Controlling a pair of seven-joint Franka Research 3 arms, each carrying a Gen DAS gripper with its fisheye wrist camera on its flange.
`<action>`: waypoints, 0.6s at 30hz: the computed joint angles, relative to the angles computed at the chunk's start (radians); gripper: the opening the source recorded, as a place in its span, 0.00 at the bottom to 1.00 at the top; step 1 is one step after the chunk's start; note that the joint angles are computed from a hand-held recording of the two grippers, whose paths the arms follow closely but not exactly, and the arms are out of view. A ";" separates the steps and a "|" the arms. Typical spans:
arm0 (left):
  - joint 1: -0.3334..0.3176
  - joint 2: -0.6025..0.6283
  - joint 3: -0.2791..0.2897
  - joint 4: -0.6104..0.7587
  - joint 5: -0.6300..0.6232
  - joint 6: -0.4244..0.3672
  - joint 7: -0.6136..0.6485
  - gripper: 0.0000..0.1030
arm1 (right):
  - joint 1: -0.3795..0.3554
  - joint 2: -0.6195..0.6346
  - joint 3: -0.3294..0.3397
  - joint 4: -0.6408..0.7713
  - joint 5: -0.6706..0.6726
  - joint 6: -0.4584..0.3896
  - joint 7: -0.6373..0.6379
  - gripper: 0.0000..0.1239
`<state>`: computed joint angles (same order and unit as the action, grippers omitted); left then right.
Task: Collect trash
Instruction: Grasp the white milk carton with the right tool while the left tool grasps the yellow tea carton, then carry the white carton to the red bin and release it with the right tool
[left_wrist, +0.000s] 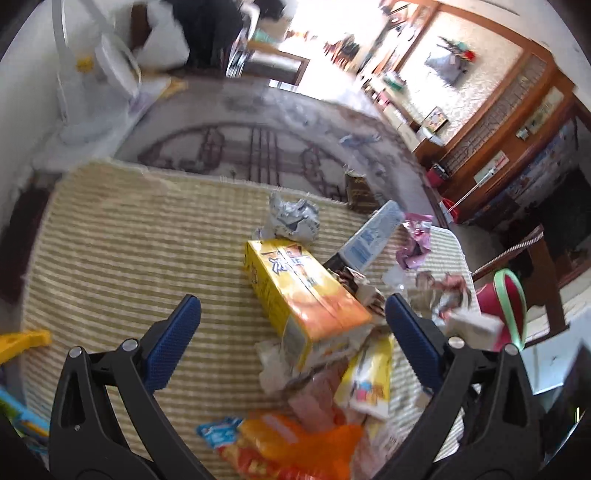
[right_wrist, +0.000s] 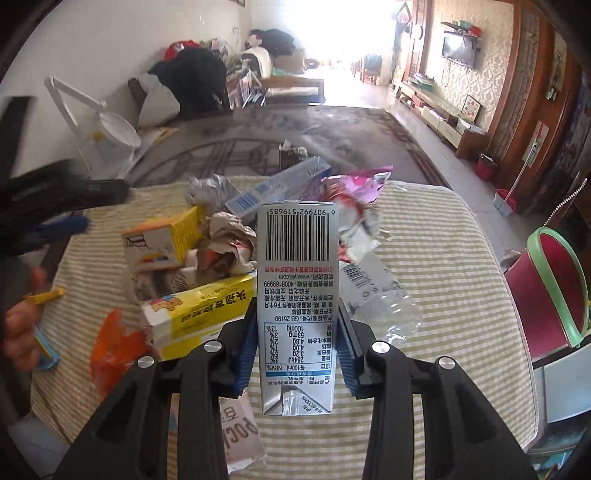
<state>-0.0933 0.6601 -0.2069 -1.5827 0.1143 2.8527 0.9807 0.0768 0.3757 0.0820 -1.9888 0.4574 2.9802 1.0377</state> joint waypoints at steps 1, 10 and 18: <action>0.029 0.058 -0.037 0.080 -0.035 -0.064 0.027 0.95 | -0.006 -0.017 0.006 -0.017 0.011 0.007 -0.003 0.30; 0.058 0.321 -0.122 0.461 -0.226 -0.357 0.148 0.75 | 0.048 -0.085 -0.056 -0.103 -0.039 0.057 0.093 0.30; 0.059 0.154 -0.100 0.214 -0.251 -0.136 0.201 0.65 | -0.042 -0.099 0.031 -0.117 0.037 0.112 0.044 0.30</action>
